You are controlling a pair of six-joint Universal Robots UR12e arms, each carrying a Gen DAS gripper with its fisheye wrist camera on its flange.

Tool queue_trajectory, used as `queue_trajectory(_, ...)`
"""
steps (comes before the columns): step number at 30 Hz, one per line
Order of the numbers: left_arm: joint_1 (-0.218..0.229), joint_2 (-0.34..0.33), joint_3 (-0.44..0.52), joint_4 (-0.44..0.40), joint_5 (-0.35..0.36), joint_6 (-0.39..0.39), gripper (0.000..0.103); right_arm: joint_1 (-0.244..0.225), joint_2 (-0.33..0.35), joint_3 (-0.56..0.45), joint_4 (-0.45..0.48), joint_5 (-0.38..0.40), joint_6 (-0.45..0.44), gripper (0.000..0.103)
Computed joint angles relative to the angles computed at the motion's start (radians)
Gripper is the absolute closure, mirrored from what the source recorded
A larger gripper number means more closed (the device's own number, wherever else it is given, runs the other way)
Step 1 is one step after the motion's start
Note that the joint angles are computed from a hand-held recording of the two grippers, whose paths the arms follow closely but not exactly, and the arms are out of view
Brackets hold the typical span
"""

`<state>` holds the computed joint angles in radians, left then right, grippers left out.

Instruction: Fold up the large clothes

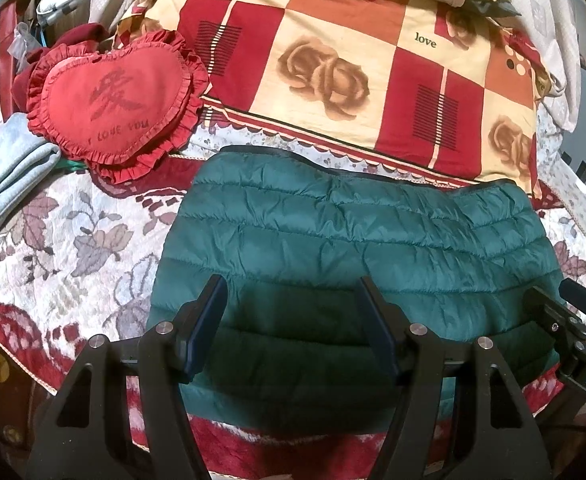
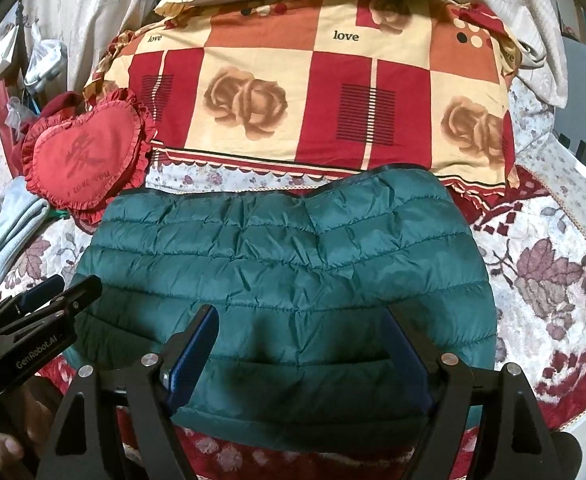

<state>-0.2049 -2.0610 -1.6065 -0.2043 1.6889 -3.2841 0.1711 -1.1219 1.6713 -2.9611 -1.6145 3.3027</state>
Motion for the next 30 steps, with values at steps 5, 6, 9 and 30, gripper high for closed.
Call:
queue_trajectory(5, 0.002, 0.001, 0.000, 0.000, -0.005, -0.004, 0.037, 0.001, 0.002, -0.002, 0.000, 0.003, -0.003, 0.023)
queue_trajectory(6, 0.002, 0.001, 0.001, 0.000, -0.005, -0.005, 0.037, 0.002, 0.002, -0.003, 0.001, 0.003, -0.004, 0.022)
queue_trajectory(9, 0.003, 0.001, 0.000, 0.000, -0.006, -0.003, 0.037, 0.003, 0.004, -0.005, 0.004, 0.004, -0.007, 0.022)
queue_trajectory(30, 0.001, 0.001, 0.001, 0.002, -0.001, 0.002, 0.037, 0.002, 0.004, -0.007, 0.023, 0.018, -0.004, 0.022)
